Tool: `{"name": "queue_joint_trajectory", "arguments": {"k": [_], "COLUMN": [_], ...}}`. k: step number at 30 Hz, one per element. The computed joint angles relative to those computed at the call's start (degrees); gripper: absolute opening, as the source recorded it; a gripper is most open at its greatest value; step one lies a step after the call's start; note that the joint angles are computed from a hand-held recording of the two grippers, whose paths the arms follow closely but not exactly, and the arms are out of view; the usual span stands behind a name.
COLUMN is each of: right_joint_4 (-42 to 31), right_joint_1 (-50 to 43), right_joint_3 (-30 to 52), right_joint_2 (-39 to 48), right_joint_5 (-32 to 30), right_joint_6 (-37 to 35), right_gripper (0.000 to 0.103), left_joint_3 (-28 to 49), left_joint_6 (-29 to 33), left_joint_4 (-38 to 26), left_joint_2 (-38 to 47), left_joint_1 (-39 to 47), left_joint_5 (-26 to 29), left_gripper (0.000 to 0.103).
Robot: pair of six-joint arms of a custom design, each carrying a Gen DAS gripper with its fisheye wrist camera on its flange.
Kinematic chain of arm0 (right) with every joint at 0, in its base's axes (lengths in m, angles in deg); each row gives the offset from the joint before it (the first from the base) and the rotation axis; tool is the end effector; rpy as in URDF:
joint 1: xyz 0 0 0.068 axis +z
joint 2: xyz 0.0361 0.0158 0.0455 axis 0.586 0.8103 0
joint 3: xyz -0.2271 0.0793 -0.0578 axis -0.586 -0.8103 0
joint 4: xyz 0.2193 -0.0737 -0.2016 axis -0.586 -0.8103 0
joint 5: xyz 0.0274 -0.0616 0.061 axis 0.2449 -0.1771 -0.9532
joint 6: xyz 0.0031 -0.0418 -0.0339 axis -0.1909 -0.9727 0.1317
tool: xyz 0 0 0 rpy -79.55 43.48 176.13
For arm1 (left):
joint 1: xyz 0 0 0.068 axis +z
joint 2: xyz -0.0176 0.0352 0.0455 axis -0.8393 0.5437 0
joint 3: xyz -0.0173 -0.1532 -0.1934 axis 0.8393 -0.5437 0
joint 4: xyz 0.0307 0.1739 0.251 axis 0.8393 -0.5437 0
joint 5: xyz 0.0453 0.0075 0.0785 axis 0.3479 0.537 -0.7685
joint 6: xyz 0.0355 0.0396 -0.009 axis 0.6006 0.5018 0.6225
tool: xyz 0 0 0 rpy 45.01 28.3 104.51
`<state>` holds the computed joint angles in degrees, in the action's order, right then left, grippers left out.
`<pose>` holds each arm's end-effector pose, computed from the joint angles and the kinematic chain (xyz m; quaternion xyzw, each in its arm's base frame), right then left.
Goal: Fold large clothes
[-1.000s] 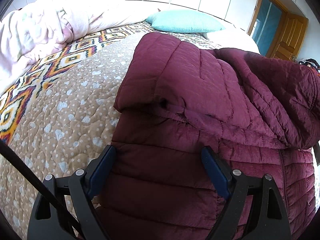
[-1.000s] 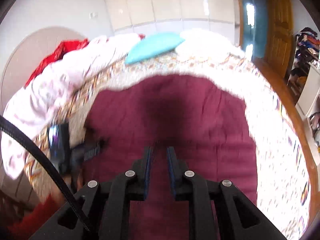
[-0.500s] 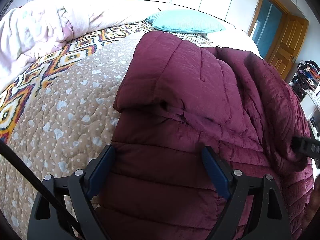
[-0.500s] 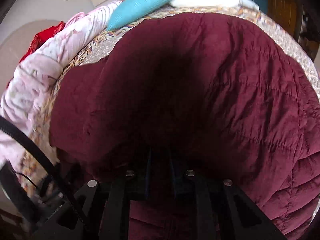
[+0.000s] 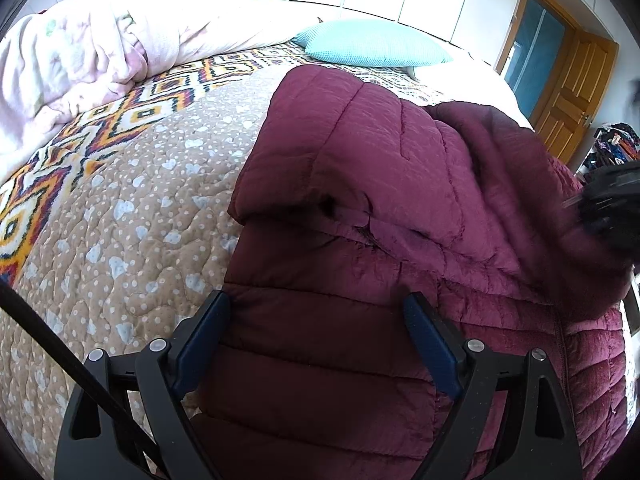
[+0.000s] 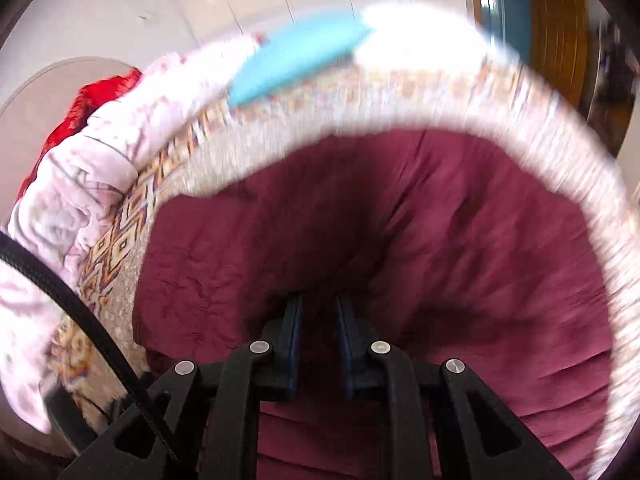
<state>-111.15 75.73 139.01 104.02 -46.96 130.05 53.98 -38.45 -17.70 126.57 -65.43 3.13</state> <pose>0.2928 0.2308 0.2205 0.2714 0.9132 0.1319 0.2740 0.2991 -0.0543 0.1760 0.1434 0.9216 -0.1496 0.3282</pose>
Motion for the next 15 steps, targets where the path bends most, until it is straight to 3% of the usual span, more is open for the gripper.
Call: {"name": "queue_joint_trajectory", "arguments": {"k": [3, 6, 11, 15], "right_joint_4": [7.5, 4.5, -0.8, -8.0], "right_joint_1": [0.5, 1.9, 8.4, 12.3], "right_joint_3": [-1.3, 0.0, -5.1, -9.5], "right_joint_2": [2.6, 1.6, -9.3, -13.9], "right_joint_5": [-2.8, -1.6, 10.4, 16.3], "right_joint_6": [1.1, -0.9, -0.3, 7.2], "right_gripper": [0.017, 0.017, 0.017, 0.018], "left_joint_3": [-0.1, -0.2, -0.2, -0.1], "left_joint_6": [0.0, 0.1, 0.1, 0.2], "left_joint_4": [0.1, 0.1, 0.1, 0.1], "left_joint_2": [0.0, 0.0, 0.0, 0.1], "left_joint_1": [0.3, 0.5, 0.4, 0.4], "left_joint_5": [0.4, 0.5, 0.4, 0.5], "left_gripper": [0.088, 0.088, 0.088, 0.088]}}
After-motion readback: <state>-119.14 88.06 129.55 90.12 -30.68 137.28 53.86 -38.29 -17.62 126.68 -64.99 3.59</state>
